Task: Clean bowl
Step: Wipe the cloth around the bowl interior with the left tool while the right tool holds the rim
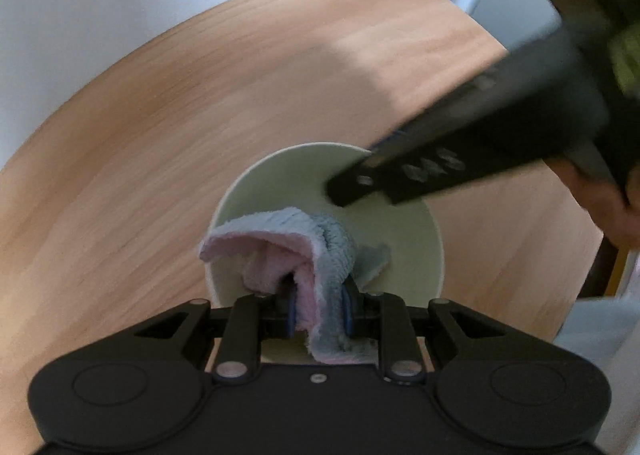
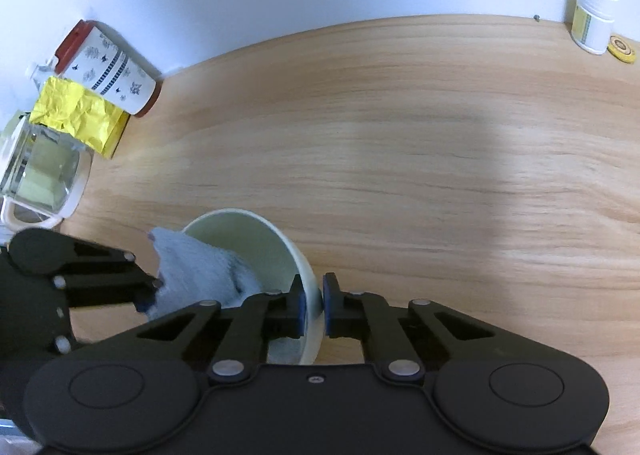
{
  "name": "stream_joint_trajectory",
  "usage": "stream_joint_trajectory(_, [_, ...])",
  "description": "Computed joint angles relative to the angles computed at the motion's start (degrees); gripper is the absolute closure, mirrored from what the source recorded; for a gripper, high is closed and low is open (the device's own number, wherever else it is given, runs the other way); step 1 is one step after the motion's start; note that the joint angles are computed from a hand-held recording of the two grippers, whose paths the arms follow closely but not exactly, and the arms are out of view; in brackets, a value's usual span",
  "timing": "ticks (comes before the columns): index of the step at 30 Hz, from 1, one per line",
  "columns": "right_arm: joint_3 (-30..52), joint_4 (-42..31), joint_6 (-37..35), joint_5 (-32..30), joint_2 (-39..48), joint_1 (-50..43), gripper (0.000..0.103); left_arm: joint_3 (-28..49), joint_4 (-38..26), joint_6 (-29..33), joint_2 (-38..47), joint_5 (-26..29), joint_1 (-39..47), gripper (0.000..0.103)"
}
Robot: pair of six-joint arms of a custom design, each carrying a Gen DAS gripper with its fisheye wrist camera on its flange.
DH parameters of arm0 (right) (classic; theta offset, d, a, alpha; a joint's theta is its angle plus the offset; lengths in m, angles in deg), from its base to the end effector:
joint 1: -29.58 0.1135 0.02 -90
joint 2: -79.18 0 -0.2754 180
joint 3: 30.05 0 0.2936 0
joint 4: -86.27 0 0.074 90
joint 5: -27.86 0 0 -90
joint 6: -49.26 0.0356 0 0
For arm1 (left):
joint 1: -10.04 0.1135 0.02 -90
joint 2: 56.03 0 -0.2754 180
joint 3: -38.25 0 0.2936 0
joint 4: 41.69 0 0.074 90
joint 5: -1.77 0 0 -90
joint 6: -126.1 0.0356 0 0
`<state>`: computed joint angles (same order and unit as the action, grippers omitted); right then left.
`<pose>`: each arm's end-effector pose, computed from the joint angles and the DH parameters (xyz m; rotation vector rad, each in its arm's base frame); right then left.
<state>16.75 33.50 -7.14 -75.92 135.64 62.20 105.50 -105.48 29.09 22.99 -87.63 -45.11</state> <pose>0.1702 0.1190 0.1975 -0.0589 2.7949 0.6573 0.1610 -0.2319 0.2178 1.1944 2.6691 -0.2043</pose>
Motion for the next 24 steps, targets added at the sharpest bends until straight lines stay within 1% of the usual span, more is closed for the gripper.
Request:
stream_joint_trajectory(2, [-0.02, 0.25, 0.25, -0.37, 0.33, -0.1, 0.093, 0.14, 0.13, 0.69, 0.27, -1.68, -1.53, 0.08])
stream_joint_trajectory(4, [-0.11, 0.15, 0.21, -0.24, 0.34, 0.23, 0.093, 0.12, 0.2, 0.19, 0.27, -3.93, -2.43, 0.075])
stream_joint_trajectory(6, [-0.3, 0.09, 0.46, -0.47, 0.25, 0.1, 0.093, 0.45, -0.69, -0.09, -0.06, -4.89, -2.55, 0.073])
stream_joint_trajectory(8, [-0.54, -0.08, 0.71, -1.15, -0.01, -0.45, 0.092, 0.91, -1.73, 0.03, -0.94, -4.7, -2.45, 0.066])
stream_joint_trajectory(9, [-0.52, -0.22, 0.67, -1.32, -0.02, -0.54, 0.092, 1.31, -2.66, -0.33, -1.67, -4.52, -2.17, 0.059])
stream_joint_trajectory(10, [-0.5, -0.36, 0.62, -1.47, -0.01, -0.62, 0.092, 1.68, -3.52, -0.64, -2.37, -4.32, -1.89, 0.057])
stream_joint_trajectory(14, [-0.48, -0.82, 0.87, -1.15, -0.42, -0.19, 0.092, 2.23, -5.22, -1.59, -5.03, -2.65, -1.09, 0.057])
stream_joint_trajectory(17, [-0.88, -1.01, 1.02, -1.52, -0.98, -0.44, 0.092, 2.46, -5.47, -2.9, -4.75, -3.0, -1.31, 0.058])
stream_joint_trajectory(18, [-0.89, -1.03, 1.03, -1.79, -0.93, -0.64, 0.092, 2.55, -5.39, -3.17, -4.44, -2.86, -1.3, 0.059])
stream_joint_trajectory(19, [-0.86, -1.04, 0.78, -2.21, -0.79, -0.97, 0.092, 2.61, -5.19, -3.71, -3.84, -2.69, -1.32, 0.063])
stream_joint_trajectory(20, [-0.79, -1.14, 0.65, -2.36, -0.74, -1.1, 0.092, 2.5, -4.78, -4.34, -3.24, -2.79, -1.62, 0.065])
stream_joint_trajectory(24, [-0.52, -1.6, 0.18, -2.72, -0.63, -1.47, 0.092, 1.87, -4.38, -5.43, -1.75, -3.11, -1.94, 0.066])
